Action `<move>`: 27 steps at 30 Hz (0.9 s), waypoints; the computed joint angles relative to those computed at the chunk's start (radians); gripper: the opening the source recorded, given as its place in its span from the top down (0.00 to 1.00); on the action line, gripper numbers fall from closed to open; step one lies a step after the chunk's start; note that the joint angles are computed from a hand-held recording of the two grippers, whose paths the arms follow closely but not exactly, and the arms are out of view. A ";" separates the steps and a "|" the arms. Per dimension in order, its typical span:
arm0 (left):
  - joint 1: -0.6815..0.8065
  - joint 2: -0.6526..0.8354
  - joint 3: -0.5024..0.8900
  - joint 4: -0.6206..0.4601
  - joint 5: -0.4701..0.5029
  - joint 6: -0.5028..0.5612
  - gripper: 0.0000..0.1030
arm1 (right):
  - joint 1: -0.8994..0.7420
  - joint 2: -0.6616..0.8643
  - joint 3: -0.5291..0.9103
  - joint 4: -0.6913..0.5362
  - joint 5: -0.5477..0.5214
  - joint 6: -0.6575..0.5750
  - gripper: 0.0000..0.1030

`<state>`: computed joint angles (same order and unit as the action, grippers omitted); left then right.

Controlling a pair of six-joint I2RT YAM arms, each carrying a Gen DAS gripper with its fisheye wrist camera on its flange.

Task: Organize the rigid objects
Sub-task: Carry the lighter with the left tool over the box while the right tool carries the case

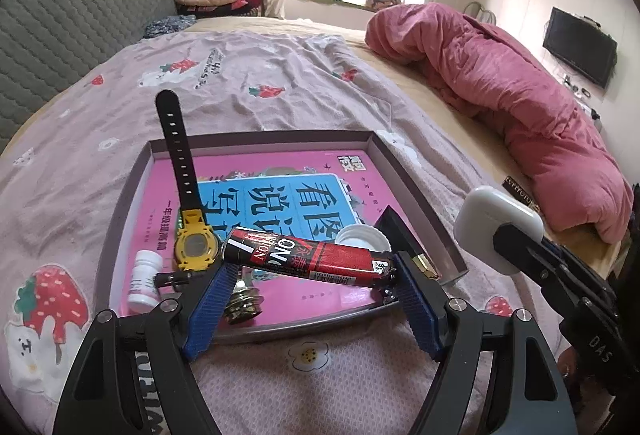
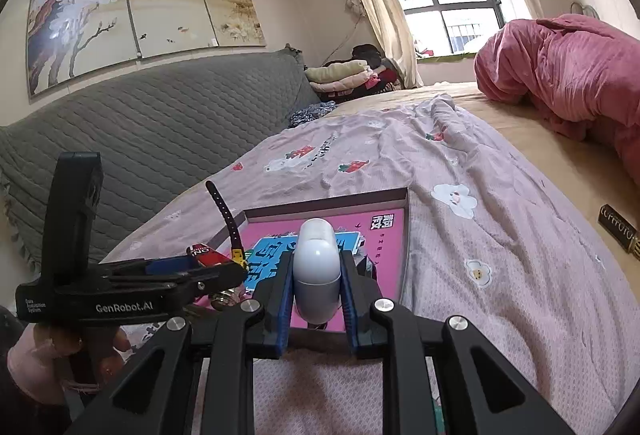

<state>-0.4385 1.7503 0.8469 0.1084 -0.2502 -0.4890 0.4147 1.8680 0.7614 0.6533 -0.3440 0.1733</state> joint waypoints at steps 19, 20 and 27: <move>0.006 0.136 0.070 0.020 0.041 0.030 0.23 | 0.015 0.063 0.058 -0.035 0.026 -0.012 0.79; 0.003 0.143 0.074 0.019 0.040 0.034 0.23 | 0.013 0.068 0.064 -0.042 0.022 -0.010 0.79; -0.004 0.180 0.101 0.008 0.045 0.052 0.23 | 0.002 0.087 0.082 -0.058 0.000 -0.002 0.79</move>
<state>-0.4426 1.9302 0.9475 0.1168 -0.2049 -0.4366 0.4164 1.9546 0.8433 0.5953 -0.3436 0.1717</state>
